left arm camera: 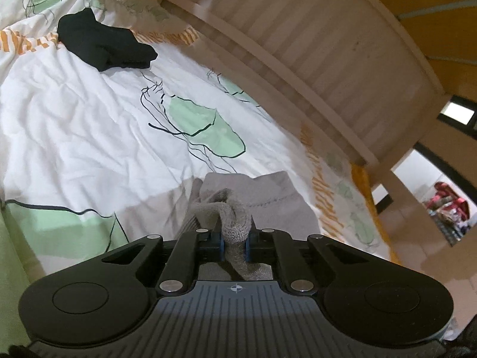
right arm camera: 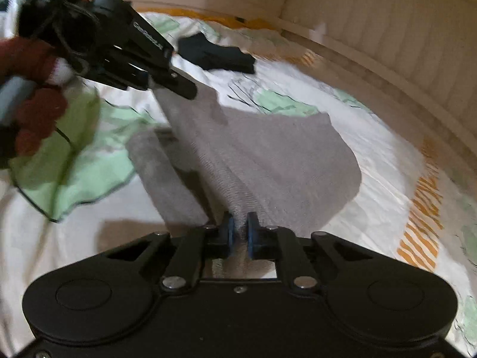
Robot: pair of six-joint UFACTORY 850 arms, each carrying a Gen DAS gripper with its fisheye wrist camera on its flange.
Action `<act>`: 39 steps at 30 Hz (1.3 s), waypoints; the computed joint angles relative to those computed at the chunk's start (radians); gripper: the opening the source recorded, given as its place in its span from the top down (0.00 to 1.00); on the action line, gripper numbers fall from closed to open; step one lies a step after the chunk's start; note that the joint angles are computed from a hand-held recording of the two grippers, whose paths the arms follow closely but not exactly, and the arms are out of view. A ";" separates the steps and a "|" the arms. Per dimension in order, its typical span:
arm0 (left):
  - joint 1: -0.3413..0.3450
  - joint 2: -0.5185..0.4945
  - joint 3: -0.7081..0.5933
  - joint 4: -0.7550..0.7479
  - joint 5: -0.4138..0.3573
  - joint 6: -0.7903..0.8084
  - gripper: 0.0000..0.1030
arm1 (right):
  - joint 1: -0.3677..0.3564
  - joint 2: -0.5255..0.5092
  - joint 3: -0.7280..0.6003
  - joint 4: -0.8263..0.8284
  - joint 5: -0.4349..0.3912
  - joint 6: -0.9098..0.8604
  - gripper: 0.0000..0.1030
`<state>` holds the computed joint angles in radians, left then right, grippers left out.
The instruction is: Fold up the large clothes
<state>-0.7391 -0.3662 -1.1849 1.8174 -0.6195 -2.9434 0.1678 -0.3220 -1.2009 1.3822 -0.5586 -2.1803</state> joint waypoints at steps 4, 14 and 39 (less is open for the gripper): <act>0.022 -0.026 -0.015 -0.219 0.084 0.156 0.89 | -0.006 0.002 -0.012 -0.192 -0.054 0.031 0.88; 0.020 -0.023 -0.014 -0.415 0.057 0.227 0.69 | -0.049 -0.047 -0.039 -0.291 -0.201 0.257 0.82; 0.031 -0.204 -0.292 -0.383 0.065 0.776 0.33 | 0.002 -0.458 -0.648 -0.142 -0.019 0.884 0.47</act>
